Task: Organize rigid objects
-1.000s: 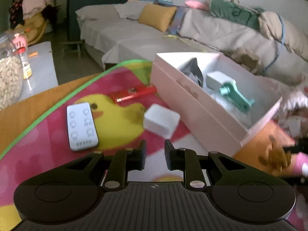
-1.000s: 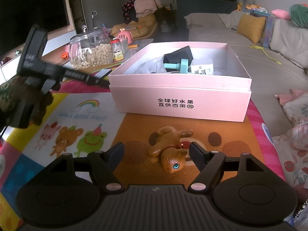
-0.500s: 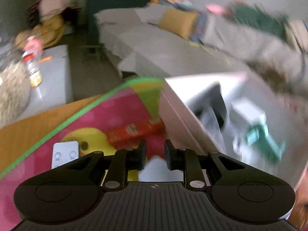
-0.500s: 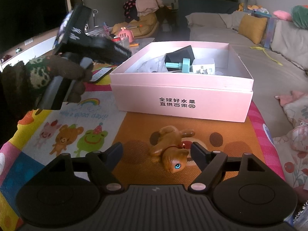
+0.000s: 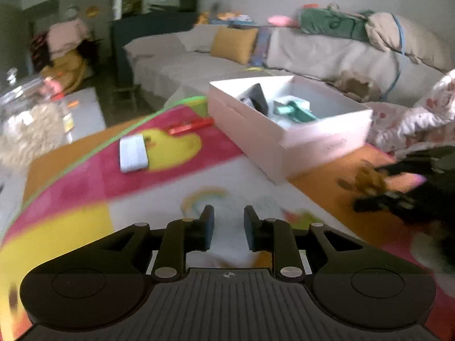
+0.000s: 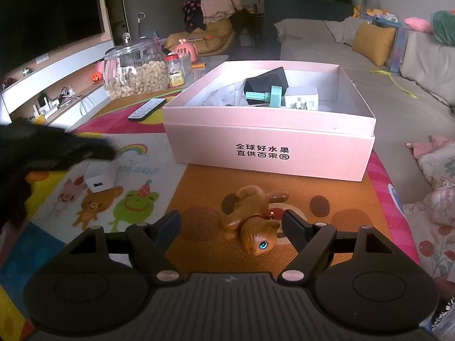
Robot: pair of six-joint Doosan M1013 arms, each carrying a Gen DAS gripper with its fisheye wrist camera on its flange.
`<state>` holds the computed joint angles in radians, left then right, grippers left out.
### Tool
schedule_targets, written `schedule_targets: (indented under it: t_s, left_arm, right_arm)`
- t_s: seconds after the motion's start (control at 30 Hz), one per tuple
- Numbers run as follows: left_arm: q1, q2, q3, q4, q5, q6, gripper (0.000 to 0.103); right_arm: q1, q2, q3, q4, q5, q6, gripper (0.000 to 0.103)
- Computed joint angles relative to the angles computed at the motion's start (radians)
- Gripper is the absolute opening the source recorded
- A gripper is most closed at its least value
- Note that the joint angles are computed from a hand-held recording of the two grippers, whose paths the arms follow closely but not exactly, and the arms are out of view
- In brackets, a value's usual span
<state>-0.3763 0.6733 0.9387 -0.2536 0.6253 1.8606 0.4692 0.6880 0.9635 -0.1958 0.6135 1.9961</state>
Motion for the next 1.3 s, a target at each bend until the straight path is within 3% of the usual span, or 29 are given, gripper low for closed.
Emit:
schedule_targets:
  t_s: [0.1, 0.2, 0.3, 0.33, 0.4, 0.5, 0.57, 0.63, 0.73, 0.83, 0.93, 1.03, 1.3]
  left_arm:
    - [-0.011, -0.049, 0.082, -0.102, -0.007, 0.04, 0.028]
    - [-0.04, -0.066, 0.112, -0.007, -0.016, -0.049, 0.028]
    - [-0.049, -0.058, 0.113, -0.018, 0.012, -0.025, 0.03]
    - [-0.048, -0.061, 0.124, -0.025, -0.012, -0.017, 0.03]
    - [-0.046, -0.056, 0.114, 0.022, -0.015, -0.079, 0.03]
    - [-0.043, -0.058, 0.119, 0.212, -0.03, -0.261, 0.028]
    - [-0.034, -0.06, 0.116, 0.212, -0.018, -0.286, 0.028]
    - [-0.02, -0.057, 0.102, 0.112, 0.015, -0.215, 0.032]
    - [-0.015, -0.044, 0.075, 0.05, 0.053, -0.182, 0.053]
    - [-0.029, -0.038, 0.068, 0.103, 0.032, -0.285, 0.056]
    - [-0.049, -0.035, 0.078, 0.238, -0.023, -0.487, 0.054]
    - [-0.055, -0.018, 0.055, 0.32, -0.032, -0.624, 0.053]
    - [-0.046, 0.047, -0.045, 0.382, -0.025, -0.714, 0.053]
  right_arm:
    - [0.0, 0.0, -0.001, 0.0, -0.001, 0.0, 0.079]
    - [0.001, -0.011, 0.021, -0.056, -0.025, 0.089, 0.079]
    - [-0.001, -0.025, 0.047, -0.092, -0.055, 0.153, 0.079]
    - [-0.001, -0.026, 0.049, -0.095, -0.058, 0.161, 0.079]
    - [-0.002, -0.024, 0.045, -0.085, -0.053, 0.152, 0.079]
    - [-0.001, -0.02, 0.037, -0.088, -0.039, 0.154, 0.079]
    - [-0.001, -0.019, 0.035, -0.086, -0.036, 0.152, 0.079]
    - [-0.001, -0.017, 0.032, -0.081, -0.032, 0.146, 0.079]
    - [0.0, -0.011, 0.021, -0.079, -0.018, 0.14, 0.079]
    - [0.001, -0.01, 0.02, -0.086, -0.019, 0.145, 0.079]
    - [0.001, -0.01, 0.02, -0.087, -0.019, 0.146, 0.079]
    - [0.002, -0.01, 0.02, -0.088, -0.018, 0.146, 0.079]
    - [0.002, -0.009, 0.019, -0.084, -0.016, 0.139, 0.079]
